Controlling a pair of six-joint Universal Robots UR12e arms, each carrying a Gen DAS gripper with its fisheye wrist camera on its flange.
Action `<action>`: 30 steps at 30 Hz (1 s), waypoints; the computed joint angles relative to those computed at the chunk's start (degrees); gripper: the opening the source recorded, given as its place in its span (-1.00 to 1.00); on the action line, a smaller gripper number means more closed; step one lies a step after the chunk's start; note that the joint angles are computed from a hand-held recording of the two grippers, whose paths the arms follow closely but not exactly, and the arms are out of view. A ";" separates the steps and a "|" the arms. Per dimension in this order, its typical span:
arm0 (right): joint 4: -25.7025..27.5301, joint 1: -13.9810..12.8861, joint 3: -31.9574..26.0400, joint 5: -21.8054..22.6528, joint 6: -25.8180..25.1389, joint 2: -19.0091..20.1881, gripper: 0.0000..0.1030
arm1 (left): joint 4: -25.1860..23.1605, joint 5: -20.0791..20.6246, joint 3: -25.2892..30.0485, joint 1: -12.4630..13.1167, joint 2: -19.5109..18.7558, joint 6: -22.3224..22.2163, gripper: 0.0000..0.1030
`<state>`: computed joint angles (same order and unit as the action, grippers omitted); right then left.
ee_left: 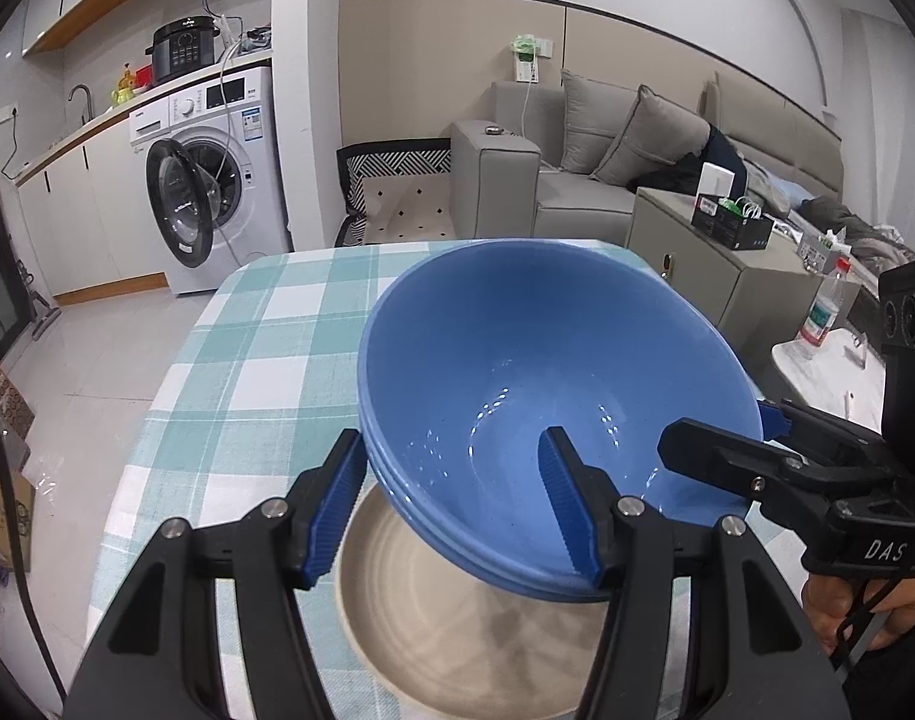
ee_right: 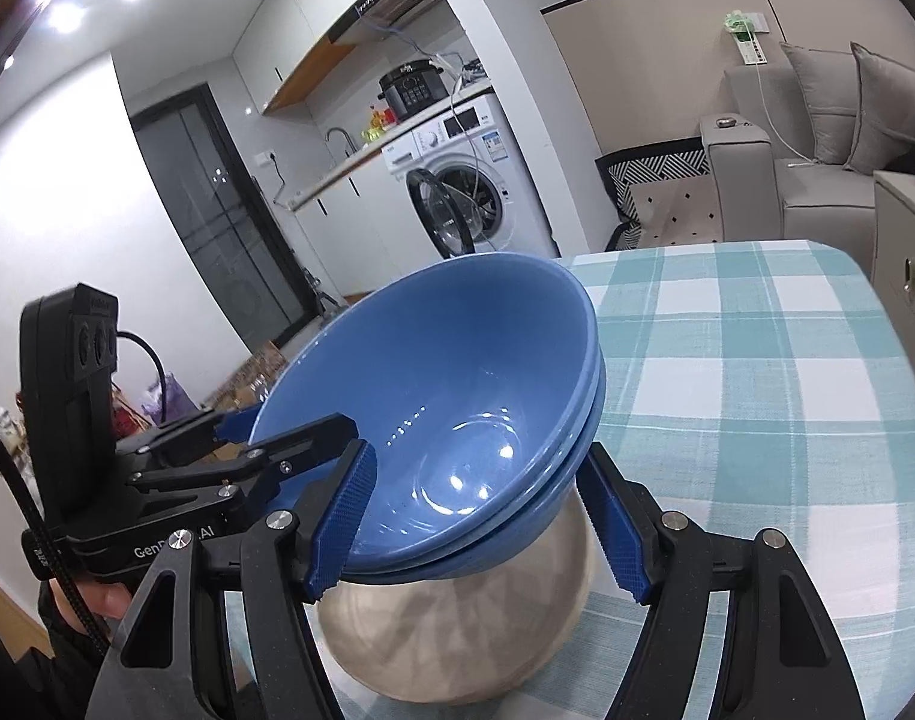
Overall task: Organize plates and bowls
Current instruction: 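Lower the stacked blue bowls onto the cream plates with both grippers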
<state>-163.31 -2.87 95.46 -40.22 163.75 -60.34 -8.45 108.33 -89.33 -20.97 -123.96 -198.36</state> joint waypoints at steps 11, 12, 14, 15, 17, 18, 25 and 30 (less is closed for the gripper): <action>4.74 1.50 -0.29 -1.87 -3.10 -0.02 0.38 | 0.99 -0.56 -2.22 0.83 0.41 -2.69 0.14; 5.03 1.61 -0.29 -1.97 -3.29 -0.02 0.38 | 1.12 -0.59 -2.36 0.87 0.42 -2.85 0.14; 5.51 1.78 -0.31 -2.20 -3.75 -0.03 0.38 | 1.37 -0.69 -2.62 1.03 0.42 -3.26 0.14; 5.71 1.89 -0.34 -2.46 -4.07 -0.03 0.38 | 1.42 -0.73 -2.75 1.09 0.43 -3.37 0.14; 6.01 2.11 -0.40 -2.99 -4.64 0.00 0.38 | 1.33 -0.81 -2.90 1.17 0.40 -3.72 0.14; 6.23 2.21 -0.43 -3.20 -4.85 0.00 0.38 | 1.21 -0.87 -2.94 1.23 0.37 -3.82 0.14; 6.63 2.89 -0.45 -4.91 -5.57 0.07 0.38 | 0.98 -1.30 -3.13 1.66 0.05 -4.71 0.14; 6.35 3.09 -0.30 -6.26 -6.25 -0.24 0.38 | 1.14 -2.02 -3.16 1.71 -0.06 -4.74 0.14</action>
